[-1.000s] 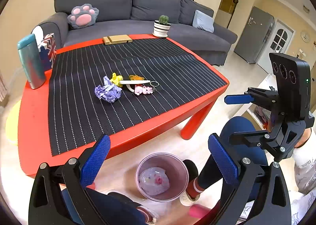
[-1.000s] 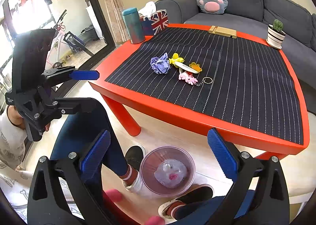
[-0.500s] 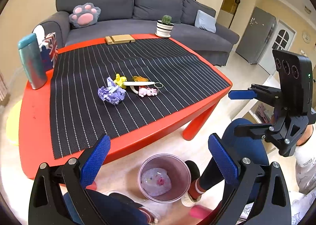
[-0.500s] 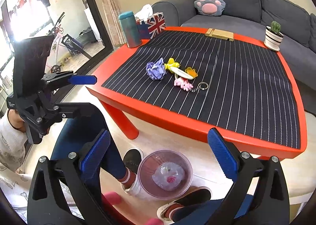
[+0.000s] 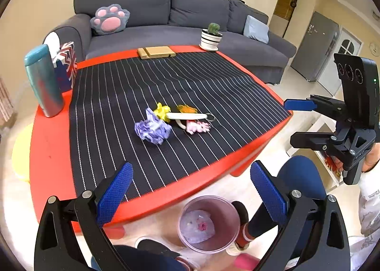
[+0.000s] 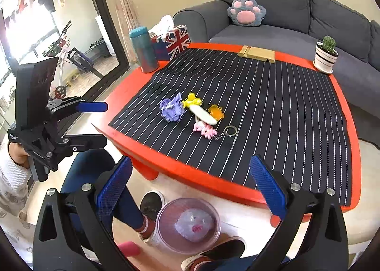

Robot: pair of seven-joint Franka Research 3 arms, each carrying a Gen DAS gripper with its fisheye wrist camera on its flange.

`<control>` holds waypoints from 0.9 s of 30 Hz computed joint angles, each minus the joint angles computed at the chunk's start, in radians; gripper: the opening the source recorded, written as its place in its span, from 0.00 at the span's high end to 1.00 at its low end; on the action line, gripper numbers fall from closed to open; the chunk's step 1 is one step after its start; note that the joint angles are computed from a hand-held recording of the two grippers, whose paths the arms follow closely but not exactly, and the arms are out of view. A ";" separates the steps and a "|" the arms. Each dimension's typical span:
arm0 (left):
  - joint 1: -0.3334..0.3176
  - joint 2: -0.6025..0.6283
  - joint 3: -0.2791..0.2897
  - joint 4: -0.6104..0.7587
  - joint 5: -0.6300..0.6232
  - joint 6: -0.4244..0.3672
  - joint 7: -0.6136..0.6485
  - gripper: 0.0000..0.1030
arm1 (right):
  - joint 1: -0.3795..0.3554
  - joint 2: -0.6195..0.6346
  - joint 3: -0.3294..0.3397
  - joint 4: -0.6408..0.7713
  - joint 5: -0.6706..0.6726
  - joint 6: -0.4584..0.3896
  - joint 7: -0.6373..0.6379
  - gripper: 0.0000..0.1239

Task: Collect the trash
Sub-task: 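Move the left tool back over the table toward the purple cloth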

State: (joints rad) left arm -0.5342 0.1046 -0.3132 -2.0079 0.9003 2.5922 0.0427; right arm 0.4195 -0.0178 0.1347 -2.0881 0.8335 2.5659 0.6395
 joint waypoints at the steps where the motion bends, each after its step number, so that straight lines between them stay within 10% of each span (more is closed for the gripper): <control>1: 0.003 0.002 0.002 0.003 -0.005 -0.001 0.007 0.07 | 0.000 0.007 0.000 0.008 -0.004 0.001 0.003 0.21; 27: 0.073 0.209 0.066 0.166 -0.319 -0.005 0.404 0.07 | -0.036 0.102 0.013 0.092 -0.068 0.002 0.075 0.21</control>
